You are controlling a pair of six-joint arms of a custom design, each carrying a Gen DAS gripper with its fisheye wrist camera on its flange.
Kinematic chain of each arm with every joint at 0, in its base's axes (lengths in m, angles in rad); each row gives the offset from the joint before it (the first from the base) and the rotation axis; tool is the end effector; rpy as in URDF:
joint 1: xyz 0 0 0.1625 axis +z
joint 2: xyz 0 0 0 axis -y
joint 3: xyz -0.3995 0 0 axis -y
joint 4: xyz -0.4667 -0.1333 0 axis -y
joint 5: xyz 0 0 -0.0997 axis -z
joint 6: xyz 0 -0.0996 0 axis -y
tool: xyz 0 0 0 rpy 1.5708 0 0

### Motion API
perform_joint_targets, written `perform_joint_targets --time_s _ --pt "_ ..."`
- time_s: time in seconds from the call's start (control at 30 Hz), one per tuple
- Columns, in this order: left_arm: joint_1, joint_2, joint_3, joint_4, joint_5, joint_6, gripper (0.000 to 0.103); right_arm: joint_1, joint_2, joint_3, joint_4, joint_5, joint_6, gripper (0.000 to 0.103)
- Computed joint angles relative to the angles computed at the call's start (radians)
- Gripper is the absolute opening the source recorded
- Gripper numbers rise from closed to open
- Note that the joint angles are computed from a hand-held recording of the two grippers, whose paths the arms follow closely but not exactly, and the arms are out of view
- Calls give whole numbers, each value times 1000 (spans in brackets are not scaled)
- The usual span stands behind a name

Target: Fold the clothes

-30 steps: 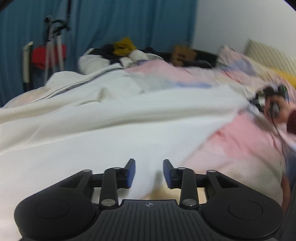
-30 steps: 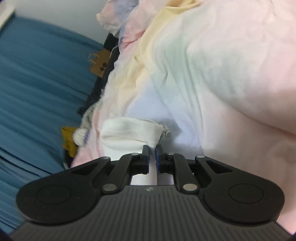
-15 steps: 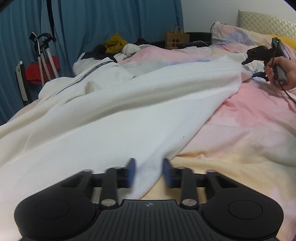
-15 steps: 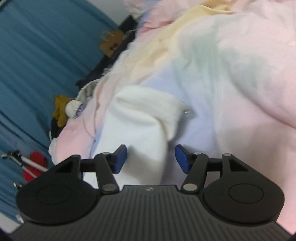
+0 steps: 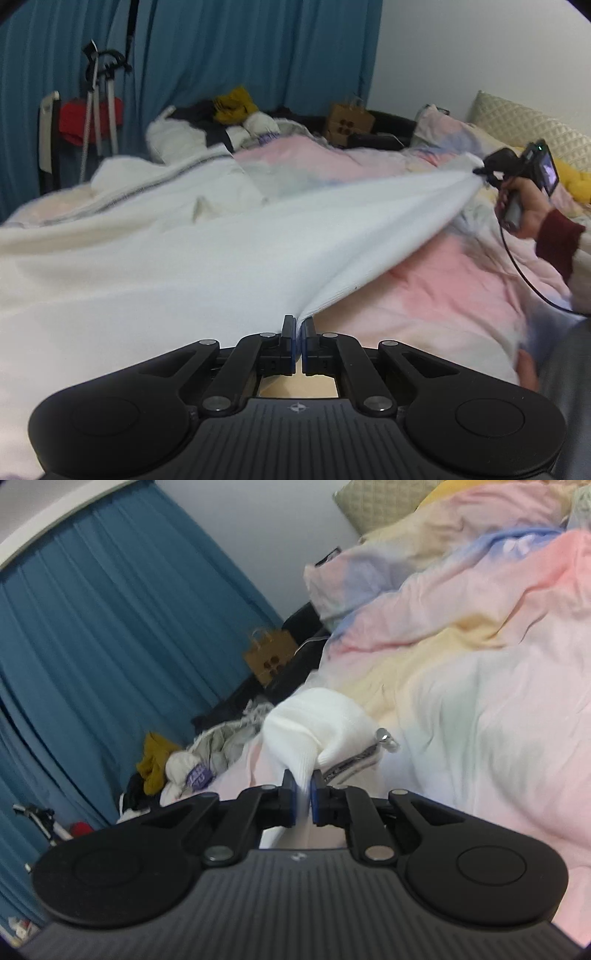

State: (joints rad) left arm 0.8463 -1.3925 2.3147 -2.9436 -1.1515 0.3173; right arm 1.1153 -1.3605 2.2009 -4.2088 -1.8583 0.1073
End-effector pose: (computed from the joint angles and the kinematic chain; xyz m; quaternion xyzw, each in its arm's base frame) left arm -0.1894 -0.4763 0.1453 0.4341 0.8501 -0.2550 0.1545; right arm -0.1104 -0.4642 0.3242 -0.2788 -0.5608 0.7474 0.2220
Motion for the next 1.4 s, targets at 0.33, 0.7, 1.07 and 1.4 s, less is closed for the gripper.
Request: perform_joint_targets --time_s 0.33,0.7,1.07,1.4 --pt "11 49 6 127 76 -44 4 -148 -94 74 350 -19 324 12" --pt "17 -73 16 152 28 -270 57 0 -79 87 293 -298 195 73" --pt "171 -360 41 266 58 -1047 82 255 35 74 -8 -433 -285 76" --pt "284 -307 60 -33 61 -1287 76 327 125 79 320 -248 -320 75"
